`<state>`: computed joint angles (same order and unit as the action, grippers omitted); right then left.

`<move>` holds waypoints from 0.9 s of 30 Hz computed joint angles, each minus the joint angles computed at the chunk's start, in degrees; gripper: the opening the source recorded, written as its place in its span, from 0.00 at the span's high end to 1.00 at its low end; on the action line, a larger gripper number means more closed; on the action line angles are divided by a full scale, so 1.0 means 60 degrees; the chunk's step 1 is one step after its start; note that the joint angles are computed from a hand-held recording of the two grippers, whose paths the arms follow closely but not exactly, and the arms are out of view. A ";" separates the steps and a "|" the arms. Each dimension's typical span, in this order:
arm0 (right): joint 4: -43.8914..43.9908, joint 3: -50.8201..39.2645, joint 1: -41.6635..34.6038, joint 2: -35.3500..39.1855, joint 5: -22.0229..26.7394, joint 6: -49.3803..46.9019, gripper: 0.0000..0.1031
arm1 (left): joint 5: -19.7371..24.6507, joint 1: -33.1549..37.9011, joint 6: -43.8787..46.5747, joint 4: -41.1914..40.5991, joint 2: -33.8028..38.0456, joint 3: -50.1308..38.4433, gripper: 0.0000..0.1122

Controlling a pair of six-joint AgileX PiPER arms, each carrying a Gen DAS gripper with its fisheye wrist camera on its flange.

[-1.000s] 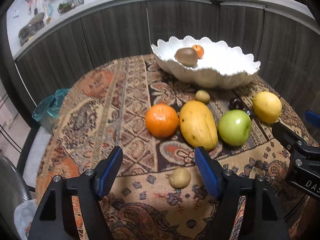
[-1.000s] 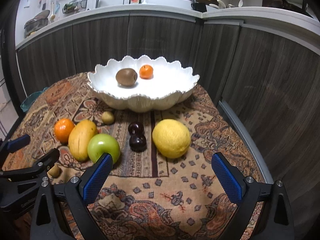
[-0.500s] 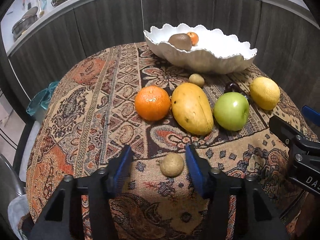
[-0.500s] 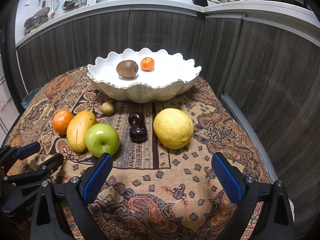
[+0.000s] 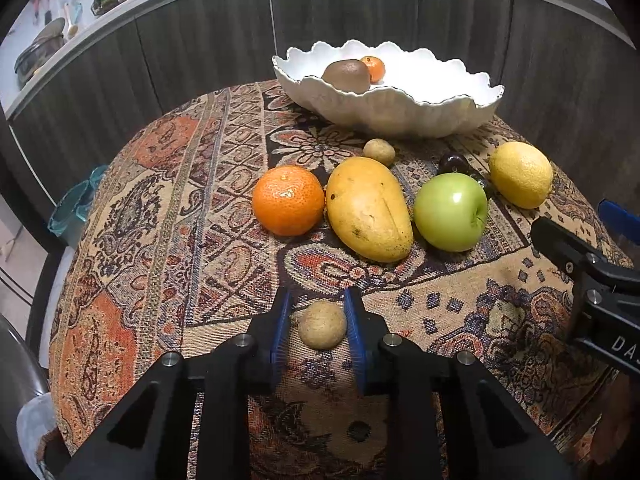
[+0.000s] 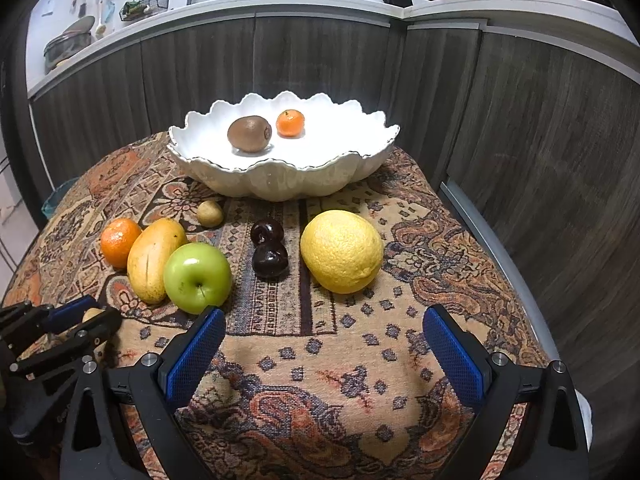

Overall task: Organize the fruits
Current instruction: 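Lower the left tool onto the small brown fruit and close it, then lift the brown fruit with the left tool while the right tool grasps the green apple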

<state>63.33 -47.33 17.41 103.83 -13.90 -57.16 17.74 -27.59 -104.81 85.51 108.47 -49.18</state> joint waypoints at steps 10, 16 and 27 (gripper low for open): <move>0.0215 -0.0092 0.0085 -0.0017 0.0015 -0.0220 0.03 | 0.0032 0.0187 -0.0390 0.0371 -0.0329 0.0178 0.76; 0.0433 -0.0484 0.0163 0.0166 0.0378 -0.0417 0.03 | 0.0008 0.0518 -0.0820 0.0817 -0.0542 0.0319 0.76; 0.3496 -0.1961 0.0561 0.1281 0.0980 -0.3375 0.06 | 0.0158 0.1218 -0.1842 0.1972 -0.0692 0.0541 0.76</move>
